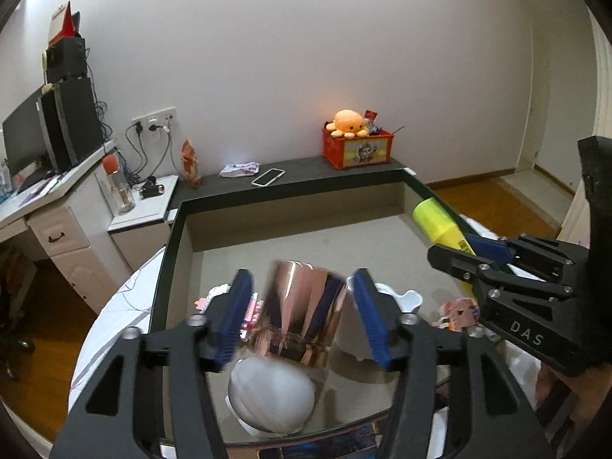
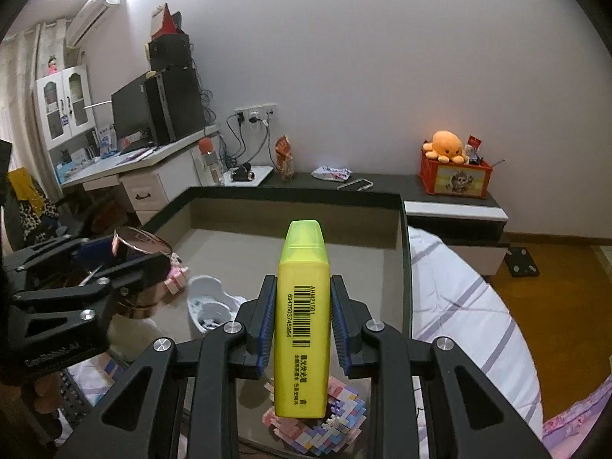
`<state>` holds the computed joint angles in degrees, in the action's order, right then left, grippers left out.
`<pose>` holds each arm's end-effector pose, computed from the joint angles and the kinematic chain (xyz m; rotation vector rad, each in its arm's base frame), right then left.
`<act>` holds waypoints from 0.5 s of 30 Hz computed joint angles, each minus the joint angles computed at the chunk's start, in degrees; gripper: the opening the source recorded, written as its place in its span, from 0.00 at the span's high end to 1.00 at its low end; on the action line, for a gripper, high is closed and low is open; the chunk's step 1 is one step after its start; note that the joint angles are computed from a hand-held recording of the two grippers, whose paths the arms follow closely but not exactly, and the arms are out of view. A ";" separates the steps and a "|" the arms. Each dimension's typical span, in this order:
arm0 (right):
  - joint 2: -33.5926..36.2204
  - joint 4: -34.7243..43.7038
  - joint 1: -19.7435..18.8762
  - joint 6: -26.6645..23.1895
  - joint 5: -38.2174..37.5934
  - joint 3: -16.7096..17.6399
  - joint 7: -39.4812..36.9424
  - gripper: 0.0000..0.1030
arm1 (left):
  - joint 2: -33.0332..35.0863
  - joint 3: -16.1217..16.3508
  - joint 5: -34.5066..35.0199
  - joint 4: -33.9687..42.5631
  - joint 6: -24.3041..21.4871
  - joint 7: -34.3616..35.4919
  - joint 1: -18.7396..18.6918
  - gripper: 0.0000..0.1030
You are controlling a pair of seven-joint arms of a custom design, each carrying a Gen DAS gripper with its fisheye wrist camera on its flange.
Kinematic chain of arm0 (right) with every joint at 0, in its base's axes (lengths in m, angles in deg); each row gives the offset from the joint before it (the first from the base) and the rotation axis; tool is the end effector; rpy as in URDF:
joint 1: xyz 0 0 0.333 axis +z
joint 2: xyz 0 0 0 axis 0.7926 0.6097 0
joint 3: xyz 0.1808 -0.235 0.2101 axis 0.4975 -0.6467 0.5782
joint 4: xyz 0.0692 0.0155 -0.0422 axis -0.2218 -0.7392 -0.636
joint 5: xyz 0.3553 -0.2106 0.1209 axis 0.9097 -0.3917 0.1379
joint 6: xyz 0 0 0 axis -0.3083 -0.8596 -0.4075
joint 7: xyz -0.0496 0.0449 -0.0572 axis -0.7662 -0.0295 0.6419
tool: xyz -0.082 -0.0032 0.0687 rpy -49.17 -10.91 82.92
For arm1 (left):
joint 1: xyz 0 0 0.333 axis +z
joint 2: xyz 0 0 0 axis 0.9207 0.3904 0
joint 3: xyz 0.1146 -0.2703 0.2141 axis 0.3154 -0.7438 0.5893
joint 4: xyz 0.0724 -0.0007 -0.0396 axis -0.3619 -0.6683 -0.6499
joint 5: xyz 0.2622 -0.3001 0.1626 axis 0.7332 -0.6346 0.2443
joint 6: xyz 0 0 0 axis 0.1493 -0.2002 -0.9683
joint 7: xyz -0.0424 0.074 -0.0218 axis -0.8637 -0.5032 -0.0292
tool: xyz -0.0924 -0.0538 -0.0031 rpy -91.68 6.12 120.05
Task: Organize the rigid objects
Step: 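Lower the cup and highlighter into the box and open both tools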
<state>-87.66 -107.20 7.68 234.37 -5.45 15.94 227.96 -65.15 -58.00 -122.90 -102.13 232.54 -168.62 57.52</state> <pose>0.4389 0.2561 0.4460 -1.4516 1.7846 -0.8337 0.5194 -0.0812 0.4834 -1.0523 2.2157 -1.1150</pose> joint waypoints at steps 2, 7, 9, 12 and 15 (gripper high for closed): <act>-0.49 0.31 -0.81 -0.41 0.31 0.76 0.54 0.73 | 0.21 -0.55 -2.37 -0.07 3.11 2.88 -0.53 0.12; -3.85 0.02 -1.55 -1.01 0.58 1.43 2.34 0.27 | 0.60 -1.03 -1.43 -0.14 4.17 2.42 -0.31 0.01; -3.86 -0.08 -1.51 -0.83 0.59 1.34 2.41 0.27 | 0.88 -1.22 0.91 -0.27 4.95 0.45 -0.35 0.01; -3.43 0.01 -1.56 -1.51 0.33 1.47 2.29 0.27 | 0.96 -1.06 1.34 -0.56 6.10 1.04 -1.00 0.00; -3.44 0.16 -1.79 -2.03 -0.18 1.65 2.49 0.26 | 0.97 -0.67 0.40 -0.60 6.69 2.48 -1.64 0.00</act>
<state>-91.10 -107.04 5.90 232.34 -5.63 17.59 230.45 -64.18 -58.67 -122.50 -102.74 239.23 -166.14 55.88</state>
